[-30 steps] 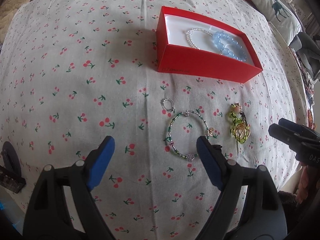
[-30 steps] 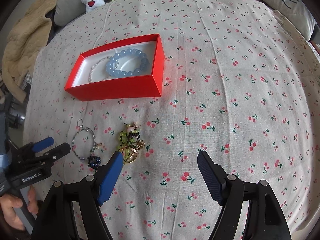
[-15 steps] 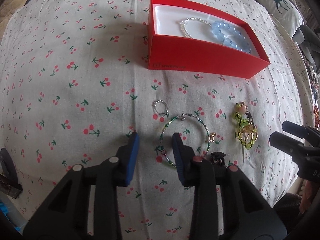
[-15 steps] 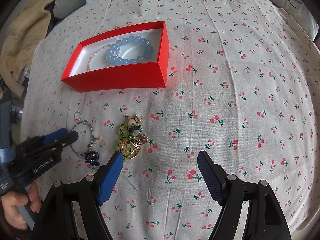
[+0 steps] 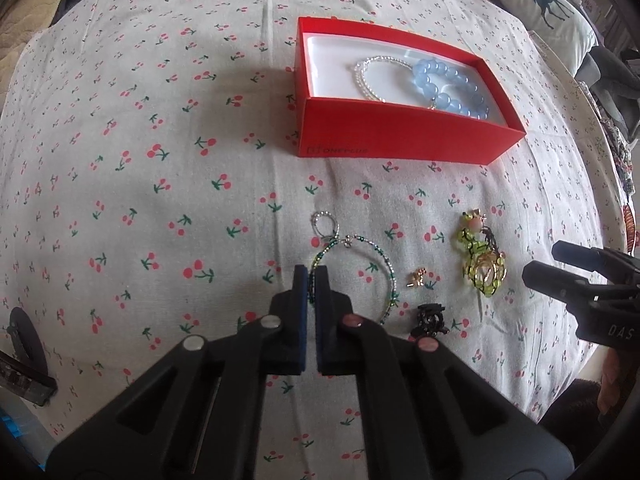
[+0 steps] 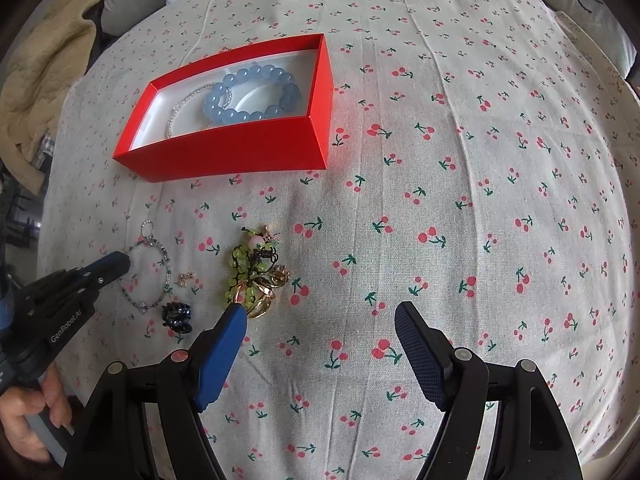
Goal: Organize jewelry
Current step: 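Grasp the green beaded bracelet with the left tool while the right tool grasps the green heart charm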
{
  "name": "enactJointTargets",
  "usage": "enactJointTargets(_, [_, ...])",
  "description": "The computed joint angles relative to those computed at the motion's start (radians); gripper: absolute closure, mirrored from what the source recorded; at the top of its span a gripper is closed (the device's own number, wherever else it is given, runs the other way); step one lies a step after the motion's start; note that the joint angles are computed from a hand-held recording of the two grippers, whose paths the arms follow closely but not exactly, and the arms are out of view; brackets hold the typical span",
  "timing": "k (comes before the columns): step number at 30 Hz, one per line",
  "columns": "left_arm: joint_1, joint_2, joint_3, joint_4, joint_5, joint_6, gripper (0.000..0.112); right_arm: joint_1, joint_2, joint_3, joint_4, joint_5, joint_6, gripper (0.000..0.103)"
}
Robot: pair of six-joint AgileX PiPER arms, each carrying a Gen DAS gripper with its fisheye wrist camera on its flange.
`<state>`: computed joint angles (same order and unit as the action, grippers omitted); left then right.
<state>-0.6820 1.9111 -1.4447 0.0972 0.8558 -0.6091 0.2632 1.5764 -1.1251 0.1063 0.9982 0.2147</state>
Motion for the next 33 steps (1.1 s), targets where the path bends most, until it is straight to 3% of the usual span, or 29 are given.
enactJointTargets(18, [0.014,-0.066,0.074,0.007,-0.041,0.009,0.109,0.031,0.04,-0.036,0.014,-0.012,0.036,0.027])
enactJointTargets(23, [0.022,-0.068,0.072,-0.002,-0.041,0.016,0.109,0.024,0.076,-0.08,0.04,-0.024,0.044,0.066])
enactJointTargets(26, [0.023,-0.066,0.072,-0.006,-0.04,0.018,0.109,0.023,0.107,-0.105,0.068,-0.019,0.041,0.08])
enactJointTargets(33, [0.025,-0.06,0.067,-0.016,-0.035,0.03,0.109,0.086,0.148,-0.155,0.06,-0.02,0.066,0.085])
